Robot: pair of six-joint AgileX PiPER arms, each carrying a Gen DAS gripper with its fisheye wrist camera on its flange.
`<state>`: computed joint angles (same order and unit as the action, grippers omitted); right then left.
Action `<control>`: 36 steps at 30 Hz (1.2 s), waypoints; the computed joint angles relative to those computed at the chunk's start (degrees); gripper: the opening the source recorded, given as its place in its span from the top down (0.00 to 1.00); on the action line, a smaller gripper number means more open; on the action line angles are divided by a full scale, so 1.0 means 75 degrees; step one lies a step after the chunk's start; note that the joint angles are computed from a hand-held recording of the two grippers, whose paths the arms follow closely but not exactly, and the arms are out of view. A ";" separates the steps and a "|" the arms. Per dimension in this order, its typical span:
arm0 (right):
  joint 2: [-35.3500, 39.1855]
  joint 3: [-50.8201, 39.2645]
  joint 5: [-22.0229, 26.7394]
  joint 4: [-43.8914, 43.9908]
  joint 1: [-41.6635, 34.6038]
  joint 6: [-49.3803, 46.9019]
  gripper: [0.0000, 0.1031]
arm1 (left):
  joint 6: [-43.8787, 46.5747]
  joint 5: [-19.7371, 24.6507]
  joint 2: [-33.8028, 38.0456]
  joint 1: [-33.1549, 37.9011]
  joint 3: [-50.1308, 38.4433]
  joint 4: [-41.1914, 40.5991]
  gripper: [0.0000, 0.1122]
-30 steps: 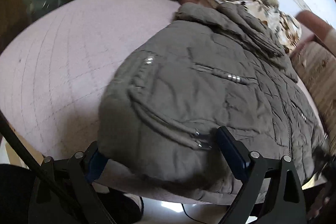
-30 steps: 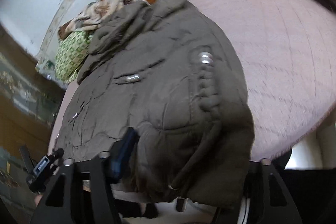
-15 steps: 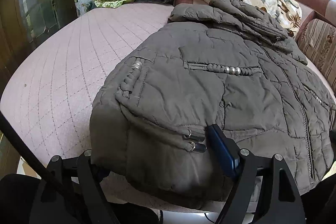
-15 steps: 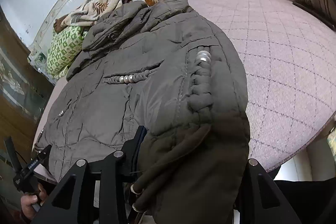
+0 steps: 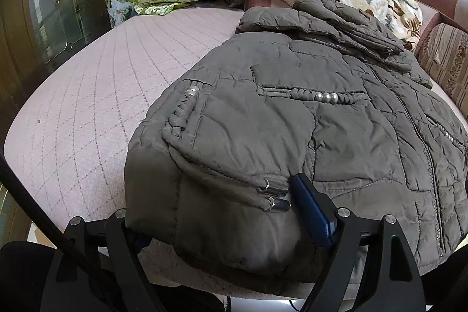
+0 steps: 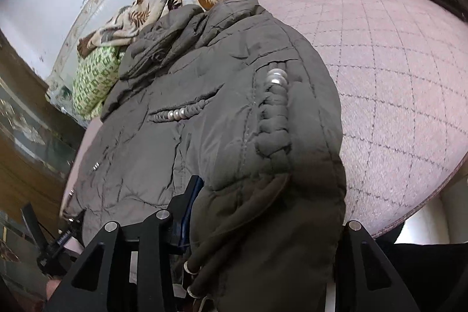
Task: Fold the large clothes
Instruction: 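Lift the held side edge and fold it over the jacket with both grippers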
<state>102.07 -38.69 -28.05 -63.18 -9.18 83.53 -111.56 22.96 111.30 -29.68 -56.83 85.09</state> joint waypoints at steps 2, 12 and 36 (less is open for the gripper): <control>-0.0046 -0.0124 0.0257 -0.0381 0.0108 0.0385 0.54 | -0.0032 -0.0050 -0.0003 0.0036 0.0022 0.0018 0.25; -0.0333 -0.0396 0.2412 0.0206 0.1516 -0.0828 0.43 | 0.0215 0.0136 0.0104 0.0005 -0.0099 -0.0207 0.20; -0.0242 -0.0443 0.2171 0.0076 0.1378 -0.0524 0.43 | 0.0401 0.0558 0.0249 -0.0098 -0.0249 -0.0464 0.11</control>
